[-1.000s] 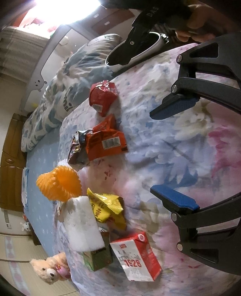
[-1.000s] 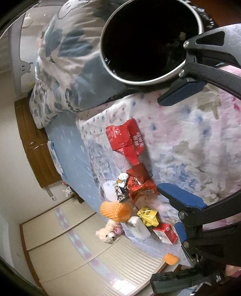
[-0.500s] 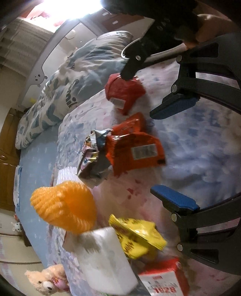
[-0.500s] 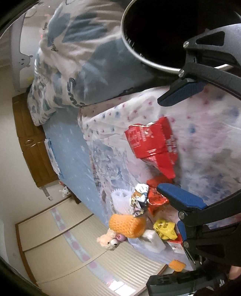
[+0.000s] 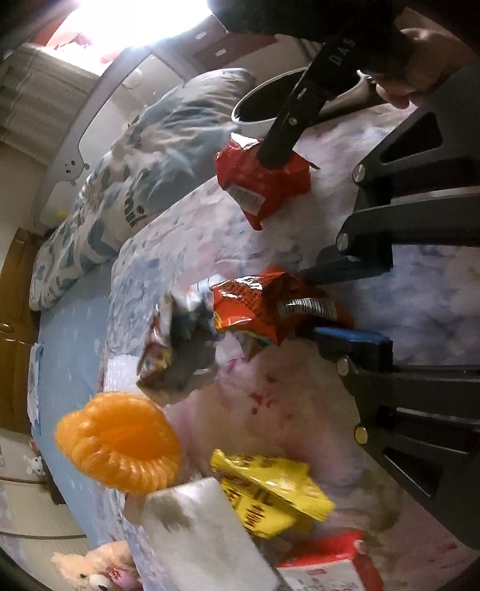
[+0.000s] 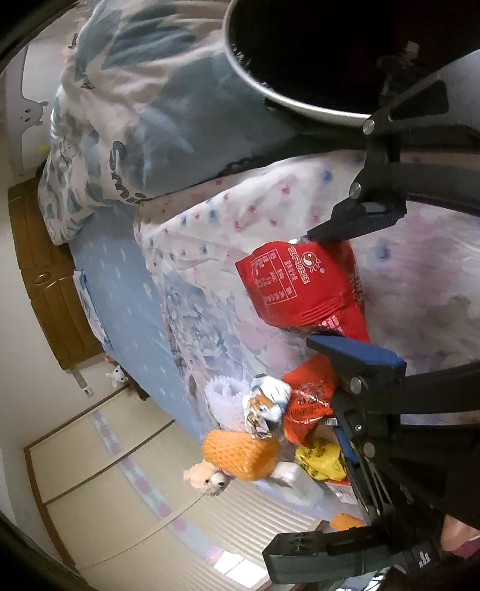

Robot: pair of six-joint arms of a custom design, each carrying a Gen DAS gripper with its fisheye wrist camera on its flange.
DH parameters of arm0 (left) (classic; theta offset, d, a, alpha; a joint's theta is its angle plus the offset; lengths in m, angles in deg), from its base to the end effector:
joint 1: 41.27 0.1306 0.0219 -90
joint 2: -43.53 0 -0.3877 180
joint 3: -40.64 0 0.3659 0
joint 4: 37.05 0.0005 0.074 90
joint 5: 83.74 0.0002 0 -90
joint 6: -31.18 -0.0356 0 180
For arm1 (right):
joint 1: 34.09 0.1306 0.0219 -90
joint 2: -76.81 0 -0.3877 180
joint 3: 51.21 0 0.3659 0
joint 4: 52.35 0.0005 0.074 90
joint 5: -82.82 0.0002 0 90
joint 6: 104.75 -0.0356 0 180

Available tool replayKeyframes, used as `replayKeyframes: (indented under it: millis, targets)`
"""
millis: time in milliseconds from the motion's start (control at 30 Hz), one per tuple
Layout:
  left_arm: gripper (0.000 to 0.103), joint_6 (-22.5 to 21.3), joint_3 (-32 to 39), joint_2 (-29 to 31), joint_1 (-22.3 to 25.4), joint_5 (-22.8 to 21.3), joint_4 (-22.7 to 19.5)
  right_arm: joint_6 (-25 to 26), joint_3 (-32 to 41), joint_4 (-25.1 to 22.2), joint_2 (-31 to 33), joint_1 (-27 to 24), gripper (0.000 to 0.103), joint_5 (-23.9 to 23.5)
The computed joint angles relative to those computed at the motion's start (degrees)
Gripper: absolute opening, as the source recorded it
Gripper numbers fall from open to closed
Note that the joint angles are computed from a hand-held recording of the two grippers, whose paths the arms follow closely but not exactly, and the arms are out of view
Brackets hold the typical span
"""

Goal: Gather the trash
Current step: 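Grasp the orange chip bag with the left tool while the right tool grasps the red bag, then carry both bags over the bin and open both tools to drop them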

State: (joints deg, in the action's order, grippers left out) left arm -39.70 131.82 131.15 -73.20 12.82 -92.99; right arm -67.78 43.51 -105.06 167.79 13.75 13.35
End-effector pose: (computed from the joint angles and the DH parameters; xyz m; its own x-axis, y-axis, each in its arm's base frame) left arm 0.3690 -0.2353 0.4539 -0.8266 0.1317 -0.5471 0.3322 0.8990 -0.2854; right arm 0.3210 0.3352 0.4610 -0.7357 0.3022 -0.6062 0.0800 0.9274 0.3654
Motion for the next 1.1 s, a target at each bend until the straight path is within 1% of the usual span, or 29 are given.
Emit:
replayKeyframes:
  millis: [200, 400, 733, 867, 1100]
  targets:
    - [0.016, -0.10, -2.90, -4.26, -1.01, 1.61, -0.29, -2.55, -1.71, -0.11, -2.95, 2.77, 0.051, 2.78]
    - [0.016, -0.21, -3.83, -6.84, -3.29, 2.24, -0.65, -5.63, -2.91, -1.21, -5.85, 5.95, 0.050, 6.49]
    - [0.016, -0.46, -3.05, -8.44, -7.52, 1.77, -1.14, -12.16, -5.70, -5.15, -10.85, 10.38, 0.050, 12.98]
    - [0.016, -0.46, -2.31, -8.39, -9.73, 1.38, -1.46, -15.22, -6.72, -7.41, -13.02, 12.19, 0.050, 16.06]
    - [0.016, -1.03, -0.66, -7.45, -12.90, 0.75, -1.99, -20.76, -8.62, -11.68, -16.40, 14.26, 0.051, 19.98]
